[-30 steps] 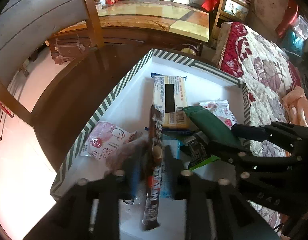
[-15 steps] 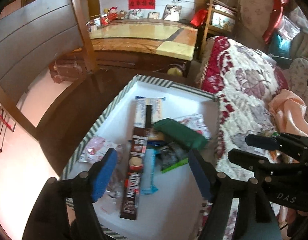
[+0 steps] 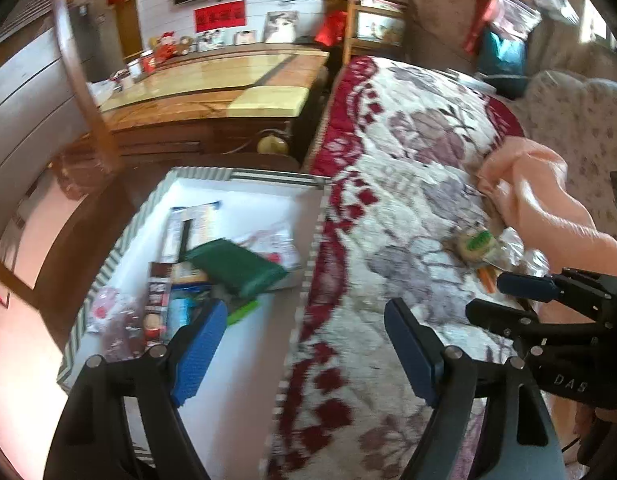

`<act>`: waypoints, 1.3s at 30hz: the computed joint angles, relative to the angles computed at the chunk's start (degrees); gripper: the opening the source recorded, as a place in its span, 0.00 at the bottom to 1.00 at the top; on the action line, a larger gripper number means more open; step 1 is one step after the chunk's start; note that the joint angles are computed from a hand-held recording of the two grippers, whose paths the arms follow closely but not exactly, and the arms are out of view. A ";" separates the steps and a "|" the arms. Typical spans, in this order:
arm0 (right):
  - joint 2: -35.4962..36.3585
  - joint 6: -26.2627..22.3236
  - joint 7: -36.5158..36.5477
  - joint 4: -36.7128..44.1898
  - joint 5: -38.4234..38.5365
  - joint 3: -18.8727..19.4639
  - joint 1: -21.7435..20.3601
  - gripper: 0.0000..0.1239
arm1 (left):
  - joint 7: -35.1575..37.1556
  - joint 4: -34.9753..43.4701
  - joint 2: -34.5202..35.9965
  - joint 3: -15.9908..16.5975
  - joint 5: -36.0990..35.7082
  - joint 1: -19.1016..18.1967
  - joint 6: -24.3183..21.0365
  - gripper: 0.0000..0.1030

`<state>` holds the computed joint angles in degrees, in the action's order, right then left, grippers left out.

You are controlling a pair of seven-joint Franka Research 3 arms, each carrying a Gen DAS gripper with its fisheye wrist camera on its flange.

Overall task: Organize snacks
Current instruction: 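Lower both items into the tray, open both grippers and withdraw, then move both grippers over the remaining snacks on the bedspread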

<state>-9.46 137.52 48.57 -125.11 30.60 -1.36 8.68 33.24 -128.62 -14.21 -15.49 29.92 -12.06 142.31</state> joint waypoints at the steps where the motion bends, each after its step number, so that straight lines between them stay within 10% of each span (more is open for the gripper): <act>1: -0.26 0.09 0.13 -0.37 -0.16 -0.49 -0.52 0.41 | 0.22 0.47 0.48 -0.18 -0.01 -0.20 -0.03 0.80; 30: 4.43 -1.36 2.67 1.09 -0.23 -4.59 -9.87 0.48 | 12.74 28.82 28.57 1.17 -14.11 -5.93 -0.03 0.84; 39: 5.35 -3.02 1.85 2.10 0.54 -4.69 -10.69 0.48 | 15.55 51.56 44.68 3.14 -12.70 -10.30 -14.17 0.85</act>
